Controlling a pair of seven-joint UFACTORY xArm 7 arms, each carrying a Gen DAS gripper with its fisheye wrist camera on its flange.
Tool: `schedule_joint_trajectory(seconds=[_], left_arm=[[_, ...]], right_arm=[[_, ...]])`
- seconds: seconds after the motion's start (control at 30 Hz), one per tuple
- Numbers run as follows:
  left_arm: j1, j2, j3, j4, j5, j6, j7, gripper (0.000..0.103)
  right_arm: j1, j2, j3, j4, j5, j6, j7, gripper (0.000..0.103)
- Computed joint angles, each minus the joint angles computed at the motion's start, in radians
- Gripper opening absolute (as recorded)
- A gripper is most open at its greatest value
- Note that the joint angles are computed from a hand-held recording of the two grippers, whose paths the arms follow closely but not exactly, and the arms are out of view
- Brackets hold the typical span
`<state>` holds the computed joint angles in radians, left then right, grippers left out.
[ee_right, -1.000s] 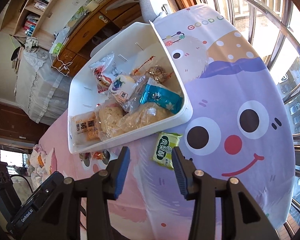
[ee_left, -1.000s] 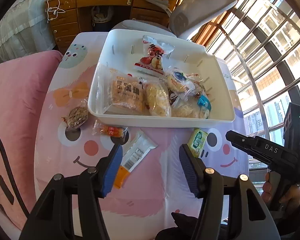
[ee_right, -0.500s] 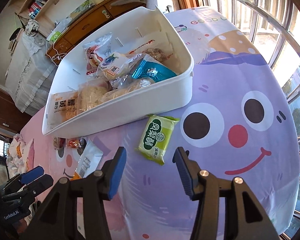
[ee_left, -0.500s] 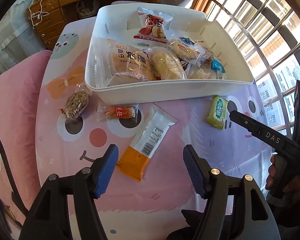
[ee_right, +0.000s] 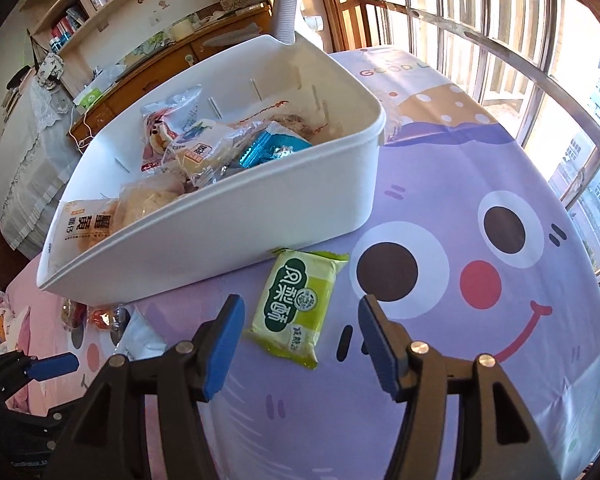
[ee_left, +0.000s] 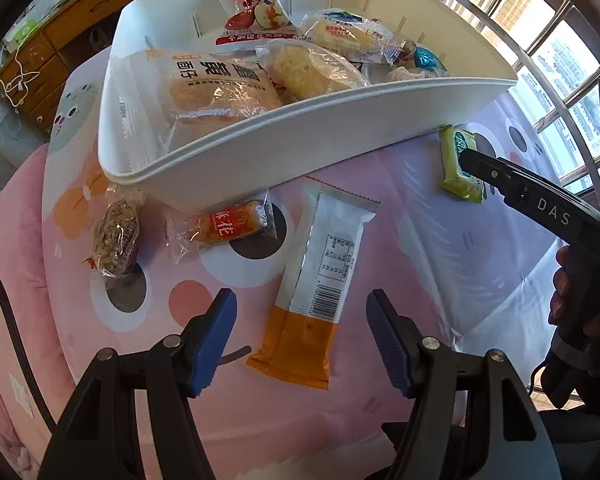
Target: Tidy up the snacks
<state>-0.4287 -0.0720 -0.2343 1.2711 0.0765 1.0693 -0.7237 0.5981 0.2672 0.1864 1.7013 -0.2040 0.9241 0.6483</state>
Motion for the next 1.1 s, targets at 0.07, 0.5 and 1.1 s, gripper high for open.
schedule_joint_trajectory(seconds=[0.07,0.5,1.1], left_arm=[[0.003,0.0,0.006,-0.018,-0.015,-0.025,0.031,0.066],[0.013,0.045,0.018,-0.033,-0.049,-0.094,0.153,0.049],[0.017,-0.008,0.015,-0.112,-0.057,-0.156,0.152,0.031]], right_arm=[[0.012,0.003,-0.006,-0.005,-0.029,0.0,0.03,0.06],[0.07,0.019,-0.023,-0.009,-0.219,0.005,0.116,0.06],[0.056,0.034,-0.015,0.027,-0.146,0.072,0.065,0.038]])
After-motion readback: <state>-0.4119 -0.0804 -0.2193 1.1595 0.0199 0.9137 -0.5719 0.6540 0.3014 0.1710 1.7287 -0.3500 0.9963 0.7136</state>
